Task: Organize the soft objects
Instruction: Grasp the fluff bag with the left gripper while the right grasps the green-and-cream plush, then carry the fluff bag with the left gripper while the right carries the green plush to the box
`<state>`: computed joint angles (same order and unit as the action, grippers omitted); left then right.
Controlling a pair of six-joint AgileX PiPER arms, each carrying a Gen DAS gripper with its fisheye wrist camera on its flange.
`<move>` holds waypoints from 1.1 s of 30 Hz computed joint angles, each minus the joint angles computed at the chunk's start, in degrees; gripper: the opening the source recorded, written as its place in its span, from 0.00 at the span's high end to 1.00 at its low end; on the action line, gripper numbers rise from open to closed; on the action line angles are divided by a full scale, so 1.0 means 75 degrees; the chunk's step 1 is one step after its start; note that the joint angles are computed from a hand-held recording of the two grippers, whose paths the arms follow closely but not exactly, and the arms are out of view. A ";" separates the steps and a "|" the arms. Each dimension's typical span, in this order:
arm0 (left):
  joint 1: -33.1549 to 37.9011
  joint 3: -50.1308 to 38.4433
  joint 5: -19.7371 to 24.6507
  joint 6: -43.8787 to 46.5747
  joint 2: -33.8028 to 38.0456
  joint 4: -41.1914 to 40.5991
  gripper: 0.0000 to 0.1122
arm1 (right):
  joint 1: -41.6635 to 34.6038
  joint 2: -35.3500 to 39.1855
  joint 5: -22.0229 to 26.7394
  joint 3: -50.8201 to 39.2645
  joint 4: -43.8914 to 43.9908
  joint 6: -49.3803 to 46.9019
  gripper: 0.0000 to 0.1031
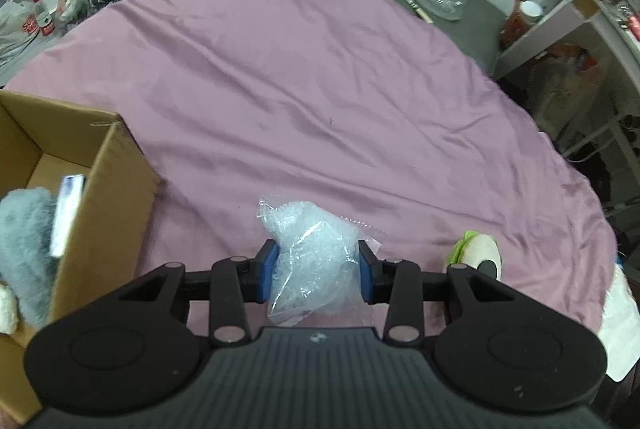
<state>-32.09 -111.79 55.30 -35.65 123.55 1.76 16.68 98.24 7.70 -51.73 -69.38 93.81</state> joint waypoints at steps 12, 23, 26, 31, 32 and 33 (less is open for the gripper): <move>0.0142 0.2141 -0.0770 0.0597 -0.2014 -0.0394 0.65 | 0.1727 -0.1939 0.1891 0.0691 0.0696 0.0414 0.65; 0.0376 0.3452 -0.1173 0.1355 -0.3473 -0.0804 0.65 | 0.3385 -0.2644 0.3664 0.0697 0.0614 0.1005 0.65; 0.0454 0.3789 -0.1274 0.1478 -0.3816 -0.0896 0.65 | 0.3793 -0.2720 0.4016 0.0583 0.0611 0.1028 0.65; 0.0747 0.4238 -0.1344 0.1866 -0.4324 -0.1176 0.65 | 0.4283 -0.2634 0.4430 0.0235 0.0749 0.0865 0.65; 0.0827 0.4290 -0.1333 0.1944 -0.4399 -0.1228 0.65 | 0.4389 -0.2598 0.4539 0.0135 0.0783 0.0815 0.65; 0.0891 0.4315 -0.1312 0.2008 -0.4451 -0.1286 0.65 | 0.4487 -0.2562 0.4618 0.0039 0.0803 0.0779 0.65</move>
